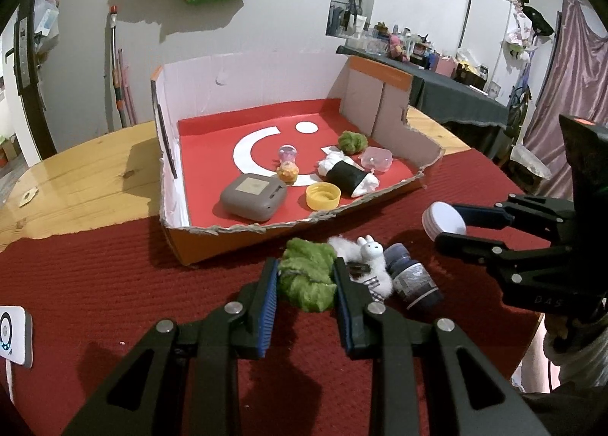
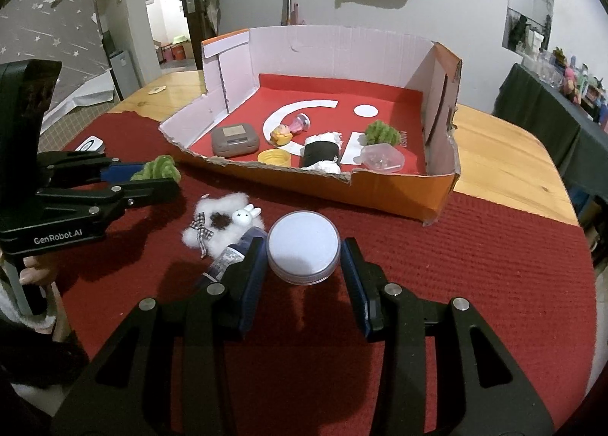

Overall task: Organize objects
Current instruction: 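Carry the green leafy plush and white container into the box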

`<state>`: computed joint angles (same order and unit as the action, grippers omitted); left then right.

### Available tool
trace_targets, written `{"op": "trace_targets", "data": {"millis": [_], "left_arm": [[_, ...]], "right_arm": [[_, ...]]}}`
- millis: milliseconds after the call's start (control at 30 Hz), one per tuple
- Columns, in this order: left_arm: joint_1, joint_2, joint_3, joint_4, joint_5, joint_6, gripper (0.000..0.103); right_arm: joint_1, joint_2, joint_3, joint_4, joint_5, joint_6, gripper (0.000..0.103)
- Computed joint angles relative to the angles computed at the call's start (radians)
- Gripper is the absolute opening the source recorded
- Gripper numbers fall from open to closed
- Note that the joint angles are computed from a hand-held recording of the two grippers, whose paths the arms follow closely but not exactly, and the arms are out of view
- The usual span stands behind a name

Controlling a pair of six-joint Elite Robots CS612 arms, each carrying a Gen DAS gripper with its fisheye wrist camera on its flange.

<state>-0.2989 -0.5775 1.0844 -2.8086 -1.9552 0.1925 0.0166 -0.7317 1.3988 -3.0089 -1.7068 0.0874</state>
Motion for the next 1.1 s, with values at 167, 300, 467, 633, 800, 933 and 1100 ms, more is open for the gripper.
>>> {"op": "trace_targets", "data": {"millis": [167, 300, 467, 633, 800, 933, 1100], "left_arm": [[-0.001, -0.004, 0.008, -0.006, -0.002, -0.002, 0.028], [-0.001, -0.007, 0.011, -0.009, -0.006, -0.003, 0.029], [0.001, -0.016, 0.012, -0.046, -0.019, -0.031, 0.028], [-0.001, 0.002, -0.057, -0.012, 0.001, -0.041, 0.029], [-0.009, 0.059, -0.197, 0.107, 0.035, -0.034, 0.029], [-0.015, 0.118, -0.324, 0.219, 0.08, -0.03, 0.029], [-0.019, 0.203, -0.502, 0.401, 0.109, -0.006, 0.029]], "right_arm": [[0.001, -0.004, 0.005, -0.006, -0.001, -0.001, 0.039], [0.002, -0.006, 0.009, -0.011, 0.0, 0.0, 0.039], [-0.003, -0.022, 0.02, -0.034, 0.044, -0.001, 0.039], [0.002, -0.031, -0.006, -0.058, 0.024, -0.062, 0.039], [-0.006, -0.013, -0.085, -0.013, 0.026, -0.112, 0.039], [-0.024, 0.028, -0.196, 0.108, 0.054, -0.123, 0.039], [-0.044, 0.099, -0.349, 0.297, 0.047, -0.115, 0.039]]}}
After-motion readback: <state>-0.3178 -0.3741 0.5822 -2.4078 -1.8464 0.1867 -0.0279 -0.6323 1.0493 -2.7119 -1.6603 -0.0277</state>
